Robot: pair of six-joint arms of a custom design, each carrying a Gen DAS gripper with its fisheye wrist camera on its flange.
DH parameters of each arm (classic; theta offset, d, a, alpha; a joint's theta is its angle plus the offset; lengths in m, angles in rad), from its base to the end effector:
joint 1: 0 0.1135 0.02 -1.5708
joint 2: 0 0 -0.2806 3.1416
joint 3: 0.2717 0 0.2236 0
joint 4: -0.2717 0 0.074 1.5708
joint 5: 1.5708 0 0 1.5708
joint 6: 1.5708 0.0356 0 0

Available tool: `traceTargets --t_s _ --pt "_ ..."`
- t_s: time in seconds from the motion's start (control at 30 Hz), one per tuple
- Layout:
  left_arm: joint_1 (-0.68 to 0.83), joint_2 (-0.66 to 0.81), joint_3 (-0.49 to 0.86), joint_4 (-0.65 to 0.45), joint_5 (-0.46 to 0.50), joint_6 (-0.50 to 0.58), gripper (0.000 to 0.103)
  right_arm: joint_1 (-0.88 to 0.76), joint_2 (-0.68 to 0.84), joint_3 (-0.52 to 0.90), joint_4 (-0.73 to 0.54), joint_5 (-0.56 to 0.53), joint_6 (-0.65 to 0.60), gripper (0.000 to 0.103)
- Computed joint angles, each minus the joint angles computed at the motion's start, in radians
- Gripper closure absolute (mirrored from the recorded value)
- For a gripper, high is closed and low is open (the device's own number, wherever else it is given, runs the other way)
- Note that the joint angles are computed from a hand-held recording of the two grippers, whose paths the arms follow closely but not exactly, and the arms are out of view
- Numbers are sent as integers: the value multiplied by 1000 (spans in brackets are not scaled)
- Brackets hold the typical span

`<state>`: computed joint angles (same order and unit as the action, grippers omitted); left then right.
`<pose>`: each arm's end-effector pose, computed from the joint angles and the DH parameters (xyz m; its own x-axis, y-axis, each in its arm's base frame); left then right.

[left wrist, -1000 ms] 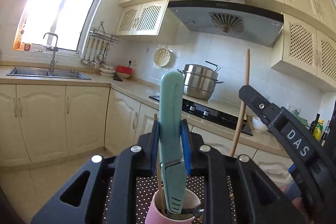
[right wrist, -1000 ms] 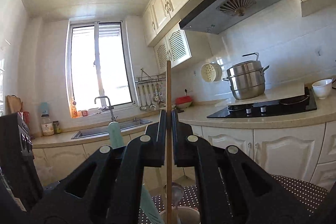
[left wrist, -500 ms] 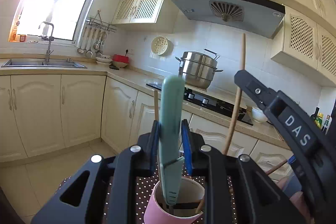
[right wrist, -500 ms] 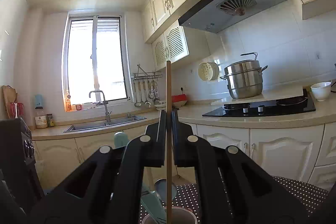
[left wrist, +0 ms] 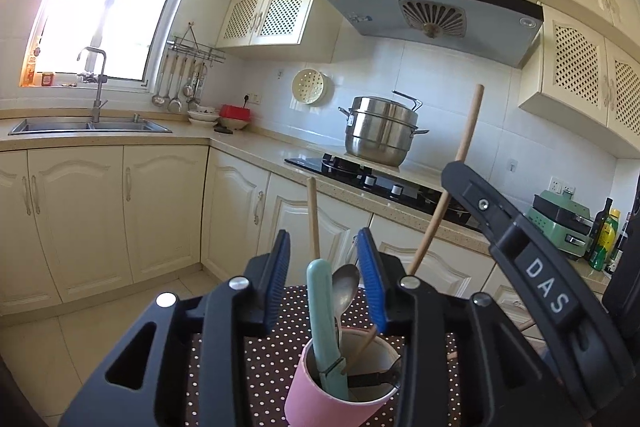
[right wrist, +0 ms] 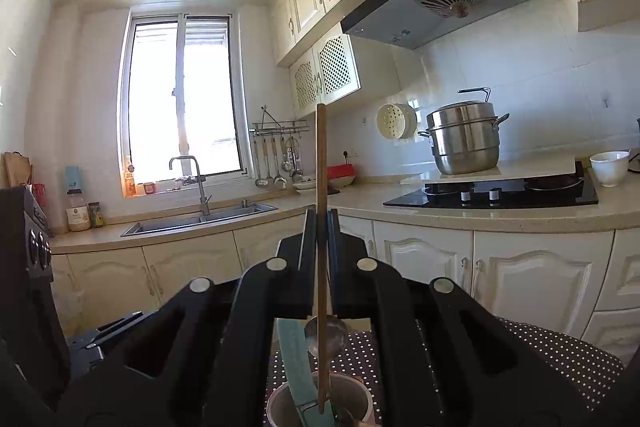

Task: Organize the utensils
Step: 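Lower the green knife and the chopstick into the pink cup with both tools, then open both tools to release the knife and chopstick into the cup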

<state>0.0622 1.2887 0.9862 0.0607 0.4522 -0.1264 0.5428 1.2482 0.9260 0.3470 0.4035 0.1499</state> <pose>0.2688 0.0012 0.3507 -0.2834 -0.1313 -0.9500 0.3345 0.9149 -0.2262 0.2308 0.1229 0.3710 0.0002 0.1606 -0.9870 -0.1406 0.9772 0.1589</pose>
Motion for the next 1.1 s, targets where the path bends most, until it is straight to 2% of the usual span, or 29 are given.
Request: traceTargets --t_s 0.33,0.43,0.53,0.6,0.63,0.83,1.1 --pt "29 -34 7 -80 11 26 57 4 -22 49 -172 -17 66 96" --pt "37 -50 14 -109 17 35 53 26 -35 55 -196 20 62 95" --pt "37 -69 20 -134 8 46 50 54 -53 59 -217 60 57 85" --pt "44 -82 19 -150 11 51 50 76 -70 53 -220 87 51 66" --pt "48 -90 18 -155 14 50 49 88 -79 47 -218 99 46 62" --pt "71 -158 12 -212 39 61 45 144 -146 34 -260 169 38 61" --pt "30 -254 12 -336 22 100 41 229 -266 0 -375 295 57 59"
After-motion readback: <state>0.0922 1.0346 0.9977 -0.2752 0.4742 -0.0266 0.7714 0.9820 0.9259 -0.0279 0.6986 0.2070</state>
